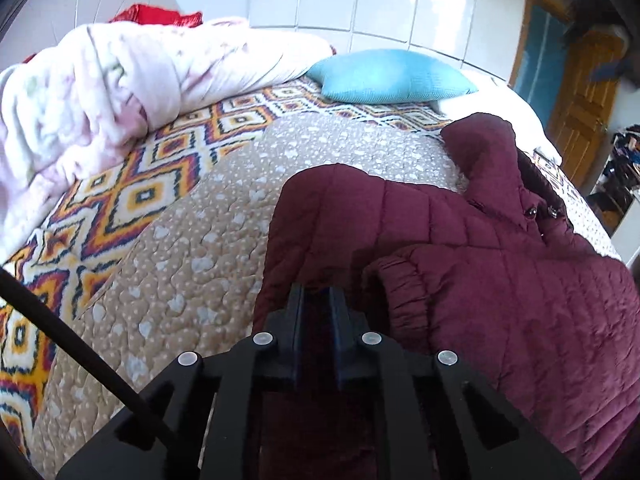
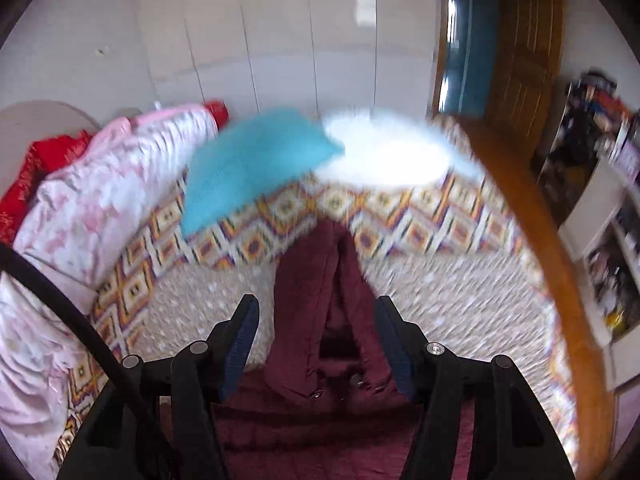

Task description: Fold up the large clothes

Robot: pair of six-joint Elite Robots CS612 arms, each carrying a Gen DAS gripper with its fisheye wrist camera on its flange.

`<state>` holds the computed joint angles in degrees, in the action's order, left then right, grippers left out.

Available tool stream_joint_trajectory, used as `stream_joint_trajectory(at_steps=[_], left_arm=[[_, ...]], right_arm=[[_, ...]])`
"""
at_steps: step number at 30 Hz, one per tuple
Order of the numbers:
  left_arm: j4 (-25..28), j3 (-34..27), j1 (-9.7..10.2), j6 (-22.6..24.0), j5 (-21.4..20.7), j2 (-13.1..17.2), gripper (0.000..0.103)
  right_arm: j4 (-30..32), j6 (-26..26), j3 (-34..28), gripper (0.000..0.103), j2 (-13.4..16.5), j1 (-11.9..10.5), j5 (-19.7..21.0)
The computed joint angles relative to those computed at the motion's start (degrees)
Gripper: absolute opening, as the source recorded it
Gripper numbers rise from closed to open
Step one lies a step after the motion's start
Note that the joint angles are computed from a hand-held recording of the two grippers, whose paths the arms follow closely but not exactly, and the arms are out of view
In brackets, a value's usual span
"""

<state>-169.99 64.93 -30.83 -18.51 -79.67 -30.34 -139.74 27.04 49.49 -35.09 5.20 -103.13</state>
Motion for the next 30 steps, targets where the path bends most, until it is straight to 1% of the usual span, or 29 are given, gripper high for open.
stream_joint_trajectory(at_steps=[2,4,5,8,9,11,12,13,14,15,18,20,22,24,27,28,30], left_arm=[[-0.95,0.18,0.25,-0.33,-1.26,0.04,0.012],[-1.87,0.22,0.6,-0.81,-2.75,0.18,0.013],[-2.23,0.36,0.7,-1.05,-3.33,0.14,0.013],[-3.18,0.45,0.99,-1.48,-4.81,0.27,0.014],[-3.34,0.47,0.99,-1.52,-4.89,0.29,0.014],[-3.6,0.5,0.94,-1.45,-4.85,0.33,0.014],[-3.71,0.5,0.91,-1.36,-4.74,0.35,0.014],[-3.78,0.55,0.88,-1.35,-4.71,0.34,0.015],[-3.83,0.53,0.88,-1.35,-4.76,0.38,0.015],[-3.85,0.53,0.86,-1.3,-4.73,0.39,0.015],[-3.93,0.61,0.75,-0.91,-4.24,0.38,0.016],[-3.96,0.61,0.7,-0.74,-4.01,0.37,0.016],[-4.16,0.65,0.73,-0.76,-4.12,0.4,0.017],[-4.31,0.66,0.8,-0.84,-4.28,0.43,0.017],[-4.59,0.69,0.83,-0.91,-4.57,0.46,0.018],[-4.72,0.7,0.9,-1.1,-4.89,0.48,0.018],[-4.94,0.74,0.94,-1.23,-5.05,0.5,0.018]], right_arm=[[2.3,1.37,-4.57,0.064,4.59,-0.89,2.52],[3.96,1.58,-8.41,0.064,8.0,-1.43,3.18],[5.48,1.58,-11.45,0.064,10.33,-1.74,3.42],[8.56,0.92,-18.24,0.064,15.35,-2.51,3.21],[9.1,1.01,-19.89,0.064,16.57,-2.67,3.17],[8.63,1.43,-21.4,0.062,17.88,-3.09,3.53],[7.75,1.38,-21.05,0.047,17.84,-3.22,3.89],[6.65,0.87,-20.4,0.025,17.64,-3.41,5.15],[5.9,0.32,-19.96,0.019,17.42,-3.45,6.07],[3.24,-0.98,-17.95,0.014,16.49,-3.3,5.82],[0.21,-3.78,-14.58,0.01,14.29,-2.22,2.59],[-1.18,-6.16,-12.36,0.009,12.63,-1.2,-1.16],[-2.29,-7.71,-10.4,0.009,11.16,-0.43,-3.5],[-4.34,-9.29,-6.86,0.009,8.78,0.52,-5.86],[-6.77,-11.33,-1.93,0.008,5.57,1.7,-7.83],[-8.21,-11.66,0.74,0.008,3.93,2.09,-7.66],[-11.31,-11.5,6.36,0.008,0.61,2.65,-6.08]])
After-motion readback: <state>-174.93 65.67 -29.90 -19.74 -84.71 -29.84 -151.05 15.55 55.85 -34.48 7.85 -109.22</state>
